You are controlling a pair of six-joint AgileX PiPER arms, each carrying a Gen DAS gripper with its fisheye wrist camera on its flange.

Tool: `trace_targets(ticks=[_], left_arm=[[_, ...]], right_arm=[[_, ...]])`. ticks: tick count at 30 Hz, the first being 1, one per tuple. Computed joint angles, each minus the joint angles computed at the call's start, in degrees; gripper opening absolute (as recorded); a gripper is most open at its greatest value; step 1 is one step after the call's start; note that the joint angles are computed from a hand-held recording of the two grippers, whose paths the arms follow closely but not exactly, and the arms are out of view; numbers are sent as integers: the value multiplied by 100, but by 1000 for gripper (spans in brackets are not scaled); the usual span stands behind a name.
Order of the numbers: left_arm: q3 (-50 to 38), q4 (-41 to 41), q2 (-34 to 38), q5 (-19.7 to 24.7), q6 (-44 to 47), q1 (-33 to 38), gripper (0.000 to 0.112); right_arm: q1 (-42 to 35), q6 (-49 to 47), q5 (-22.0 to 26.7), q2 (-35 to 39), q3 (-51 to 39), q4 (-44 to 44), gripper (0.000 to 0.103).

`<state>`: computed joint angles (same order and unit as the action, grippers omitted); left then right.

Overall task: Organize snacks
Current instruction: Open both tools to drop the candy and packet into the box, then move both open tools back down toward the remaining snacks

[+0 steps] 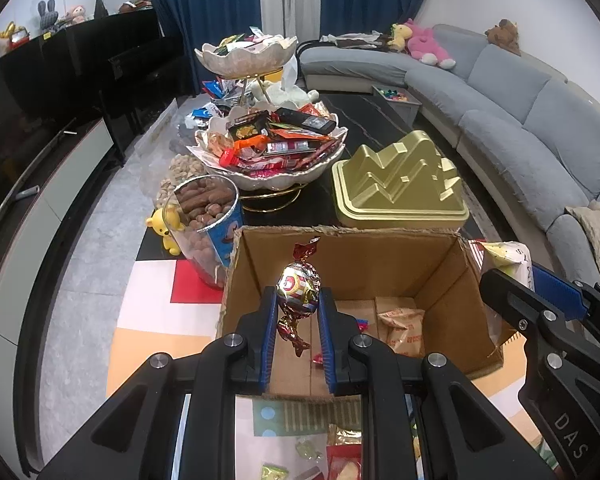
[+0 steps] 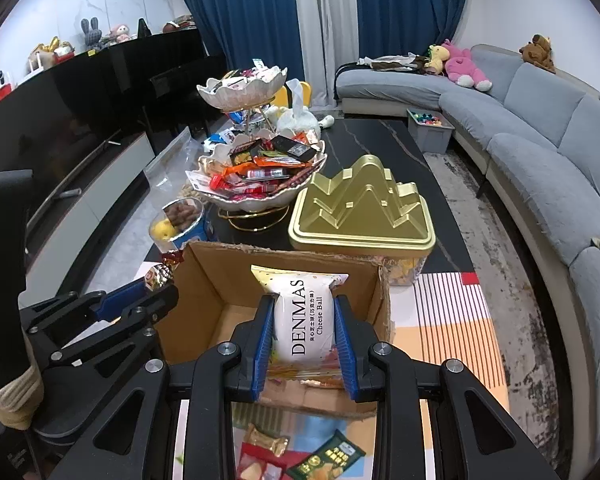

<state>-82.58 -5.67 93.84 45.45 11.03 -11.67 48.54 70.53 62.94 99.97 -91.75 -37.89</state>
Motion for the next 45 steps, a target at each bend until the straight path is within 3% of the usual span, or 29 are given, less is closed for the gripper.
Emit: trace_targets(ticks=[8, 11, 17, 21, 45], left_arm=[[-153, -73, 226, 9, 23, 64, 22], [-173, -95, 262, 22, 52, 89, 35], [-124, 36, 216, -28, -61, 123, 59], [-96, 96, 152, -15, -147, 161, 62], [483, 351, -805, 210, -417, 247, 68]], right_arm=[[-157, -207, -103, 185, -162, 59, 31], [-176, -215, -95, 213, -171, -2, 32], [-190, -52, -135, 119, -38, -142, 56], [-147, 94, -43, 71, -18, -241, 68], [434, 456, 651, -261, -20, -496, 68]])
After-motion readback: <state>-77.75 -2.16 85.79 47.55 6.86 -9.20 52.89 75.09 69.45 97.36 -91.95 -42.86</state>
